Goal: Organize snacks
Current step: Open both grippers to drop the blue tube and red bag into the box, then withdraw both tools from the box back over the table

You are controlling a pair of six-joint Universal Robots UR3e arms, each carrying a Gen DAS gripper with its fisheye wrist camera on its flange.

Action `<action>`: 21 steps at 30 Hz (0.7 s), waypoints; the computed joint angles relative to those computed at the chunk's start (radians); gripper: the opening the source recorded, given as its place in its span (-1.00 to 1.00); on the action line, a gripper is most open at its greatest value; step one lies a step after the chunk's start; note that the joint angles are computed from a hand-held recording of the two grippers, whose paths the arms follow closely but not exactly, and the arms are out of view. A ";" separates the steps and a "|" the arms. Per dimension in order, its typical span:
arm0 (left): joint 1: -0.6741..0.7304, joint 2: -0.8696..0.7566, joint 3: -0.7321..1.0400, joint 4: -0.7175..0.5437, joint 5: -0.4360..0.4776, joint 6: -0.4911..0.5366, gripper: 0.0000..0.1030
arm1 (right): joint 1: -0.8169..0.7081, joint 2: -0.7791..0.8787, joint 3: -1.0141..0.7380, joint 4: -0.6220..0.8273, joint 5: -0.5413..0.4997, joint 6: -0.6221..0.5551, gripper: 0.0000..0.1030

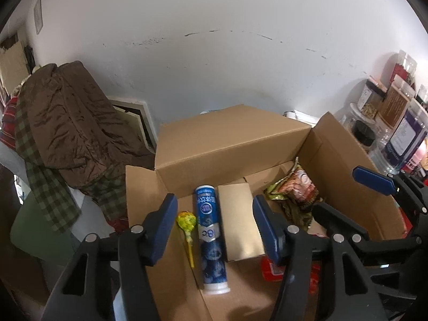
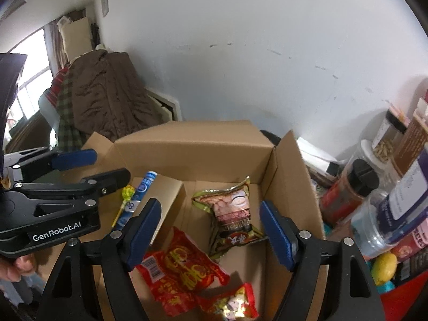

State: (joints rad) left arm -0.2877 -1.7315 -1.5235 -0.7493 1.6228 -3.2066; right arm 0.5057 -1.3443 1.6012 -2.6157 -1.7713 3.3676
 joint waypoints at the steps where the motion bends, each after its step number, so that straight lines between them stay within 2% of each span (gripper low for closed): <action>1: 0.000 0.007 0.000 -0.006 0.001 -0.006 0.13 | 0.001 -0.009 0.000 0.006 -0.003 -0.001 0.50; 4: -0.008 0.030 0.000 -0.016 0.007 -0.015 0.13 | 0.006 -0.049 0.010 0.023 -0.014 -0.003 0.50; 8: 0.000 0.085 -0.015 -0.032 -0.028 -0.027 0.13 | 0.021 -0.090 0.008 0.050 -0.042 0.008 0.50; 21: -0.040 0.265 -0.043 -0.089 -0.009 -0.037 0.13 | 0.129 -0.212 -0.011 0.157 -0.174 0.037 0.50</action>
State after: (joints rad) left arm -0.3279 -1.4661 -1.5665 -0.8382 1.6140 -3.2441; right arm 0.6349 -1.5568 1.5900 -2.4591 -1.9449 3.4046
